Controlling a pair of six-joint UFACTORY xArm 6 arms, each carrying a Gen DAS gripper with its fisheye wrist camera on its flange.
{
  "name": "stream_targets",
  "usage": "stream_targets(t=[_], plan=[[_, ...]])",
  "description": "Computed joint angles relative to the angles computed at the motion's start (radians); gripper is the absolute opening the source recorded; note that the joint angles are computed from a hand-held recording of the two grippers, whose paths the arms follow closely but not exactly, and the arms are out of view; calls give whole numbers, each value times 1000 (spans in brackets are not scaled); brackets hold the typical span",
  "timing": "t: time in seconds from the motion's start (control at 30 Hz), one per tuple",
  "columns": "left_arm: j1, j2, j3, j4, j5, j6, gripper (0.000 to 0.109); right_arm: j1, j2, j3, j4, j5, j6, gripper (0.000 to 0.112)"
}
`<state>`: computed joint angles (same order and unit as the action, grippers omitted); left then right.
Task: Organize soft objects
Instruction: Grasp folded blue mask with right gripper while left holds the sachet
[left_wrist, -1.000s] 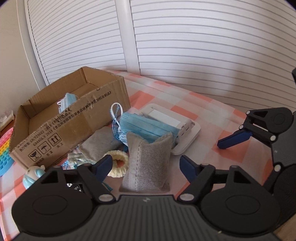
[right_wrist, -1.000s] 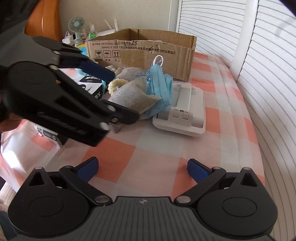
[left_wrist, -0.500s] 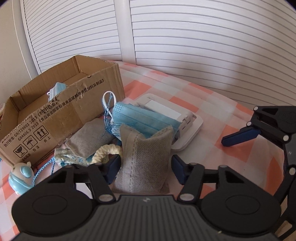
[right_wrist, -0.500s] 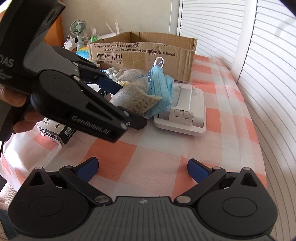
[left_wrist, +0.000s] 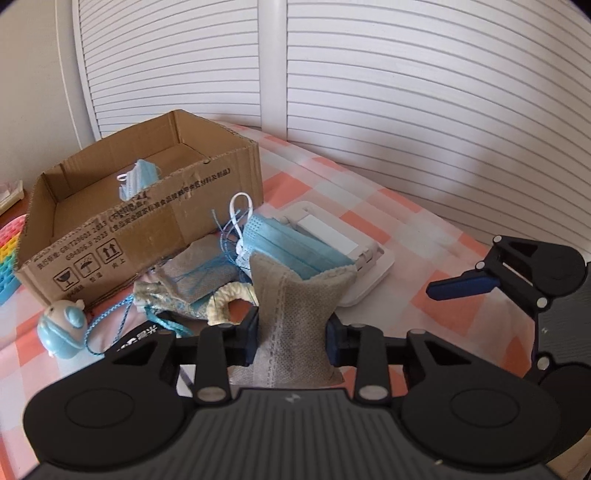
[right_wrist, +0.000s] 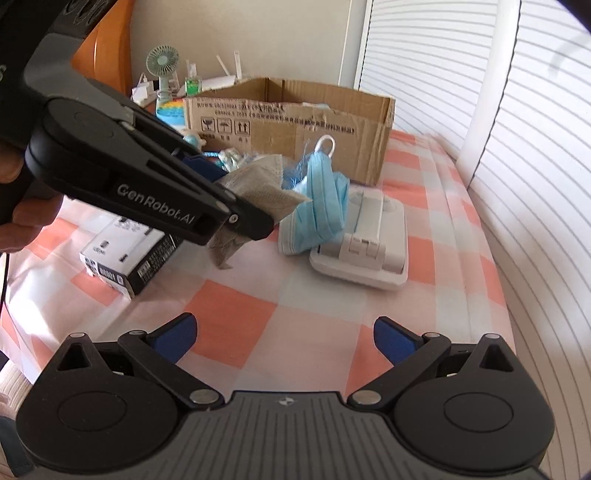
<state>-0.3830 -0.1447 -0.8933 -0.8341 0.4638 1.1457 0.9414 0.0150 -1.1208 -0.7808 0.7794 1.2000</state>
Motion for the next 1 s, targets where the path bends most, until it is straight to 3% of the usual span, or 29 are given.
stream_targets(t=[0.47, 1.0], plan=[[54, -110, 68, 18, -61, -107, 33, -12, 59, -85, -95, 7, -33, 97], [125, -100, 56, -18, -60, -96, 33, -68, 237, -296, -139, 47, -151, 82]])
